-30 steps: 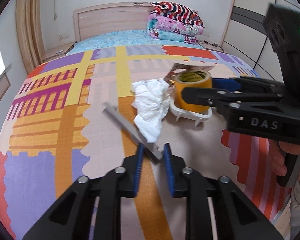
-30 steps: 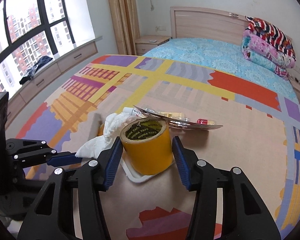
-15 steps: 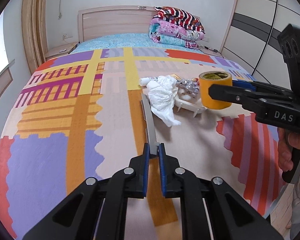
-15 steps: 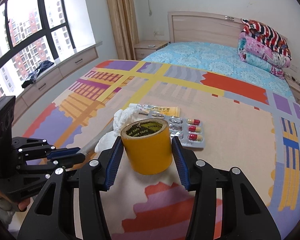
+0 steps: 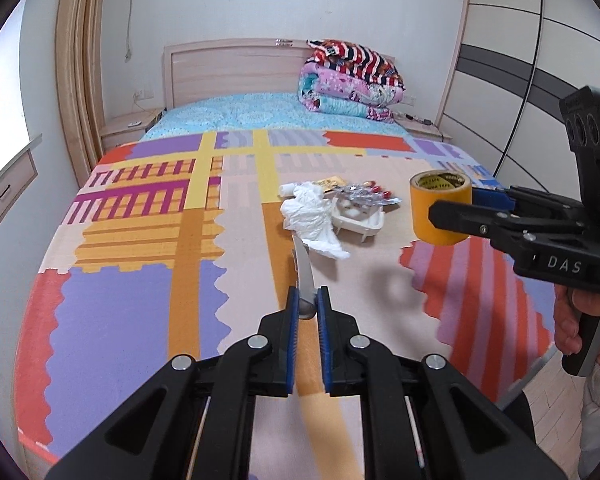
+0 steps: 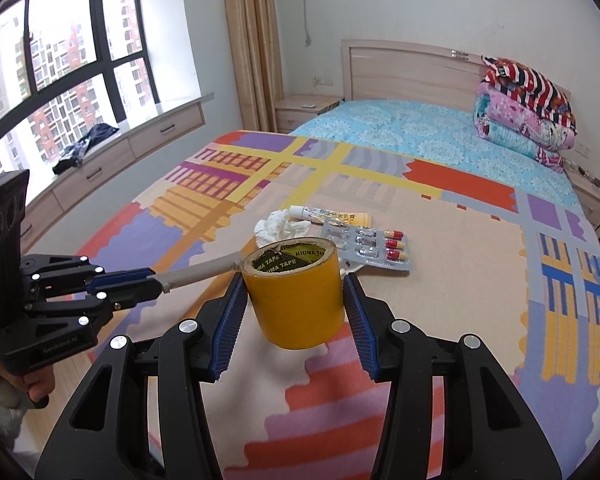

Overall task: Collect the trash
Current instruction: 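Carry the strip and tape roll over the bin and open both tools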

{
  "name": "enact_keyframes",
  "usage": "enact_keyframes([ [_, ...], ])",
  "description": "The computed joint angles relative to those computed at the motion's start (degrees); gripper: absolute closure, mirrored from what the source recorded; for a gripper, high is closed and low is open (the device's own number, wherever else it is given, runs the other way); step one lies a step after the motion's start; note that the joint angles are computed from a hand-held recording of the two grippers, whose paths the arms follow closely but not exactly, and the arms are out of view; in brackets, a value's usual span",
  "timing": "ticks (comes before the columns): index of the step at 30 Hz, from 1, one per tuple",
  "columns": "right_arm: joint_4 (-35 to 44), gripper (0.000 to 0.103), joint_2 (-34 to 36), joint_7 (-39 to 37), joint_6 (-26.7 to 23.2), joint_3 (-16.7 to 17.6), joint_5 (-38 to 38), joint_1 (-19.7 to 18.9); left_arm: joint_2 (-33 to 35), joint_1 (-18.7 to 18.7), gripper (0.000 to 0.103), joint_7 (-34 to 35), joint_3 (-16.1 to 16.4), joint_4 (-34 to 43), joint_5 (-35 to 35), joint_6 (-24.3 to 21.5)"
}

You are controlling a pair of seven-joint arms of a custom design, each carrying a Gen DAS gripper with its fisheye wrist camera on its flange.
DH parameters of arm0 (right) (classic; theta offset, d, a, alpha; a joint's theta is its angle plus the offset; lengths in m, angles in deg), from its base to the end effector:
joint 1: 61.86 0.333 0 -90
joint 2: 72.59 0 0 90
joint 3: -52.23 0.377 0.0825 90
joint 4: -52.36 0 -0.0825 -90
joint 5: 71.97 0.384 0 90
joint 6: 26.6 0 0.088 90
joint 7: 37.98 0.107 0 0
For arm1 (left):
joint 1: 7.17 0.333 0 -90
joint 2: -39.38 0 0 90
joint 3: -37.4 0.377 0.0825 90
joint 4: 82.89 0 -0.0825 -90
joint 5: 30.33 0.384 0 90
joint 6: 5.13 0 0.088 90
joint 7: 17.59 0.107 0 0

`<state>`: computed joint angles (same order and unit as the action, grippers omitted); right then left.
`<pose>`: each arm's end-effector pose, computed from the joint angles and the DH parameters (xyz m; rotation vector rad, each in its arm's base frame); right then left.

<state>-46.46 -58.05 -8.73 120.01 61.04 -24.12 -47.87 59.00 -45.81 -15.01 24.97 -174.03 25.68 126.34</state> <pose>0.6443 0.2461 0.5565 -2.1486 0.7959 -0.2237 0.4817 -0.5290 0.5450 -1.8447 1.6265 -0.8253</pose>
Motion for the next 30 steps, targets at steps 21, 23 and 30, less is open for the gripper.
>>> enact_keyframes([
  [21, -18.1, 0.054, -16.0, -12.5, 1.2, -4.3, 10.9, 1.7, -1.2, -5.6, 0.094, 2.3, -2.6, 0.7, 3.5, -1.1],
  [23, -20.0, 0.054, -17.5, -13.9, 1.5, -4.8, 11.9, 2.0, -1.3, -6.0, 0.094, 2.8, -3.0, 0.5, 3.5, -0.3],
  [30, -25.4, 0.054, -21.5, -17.2, 0.6, -6.7, 14.9, 2.7, -1.4, -7.0, 0.094, 2.8, -3.8, -0.9, 2.6, 2.8],
])
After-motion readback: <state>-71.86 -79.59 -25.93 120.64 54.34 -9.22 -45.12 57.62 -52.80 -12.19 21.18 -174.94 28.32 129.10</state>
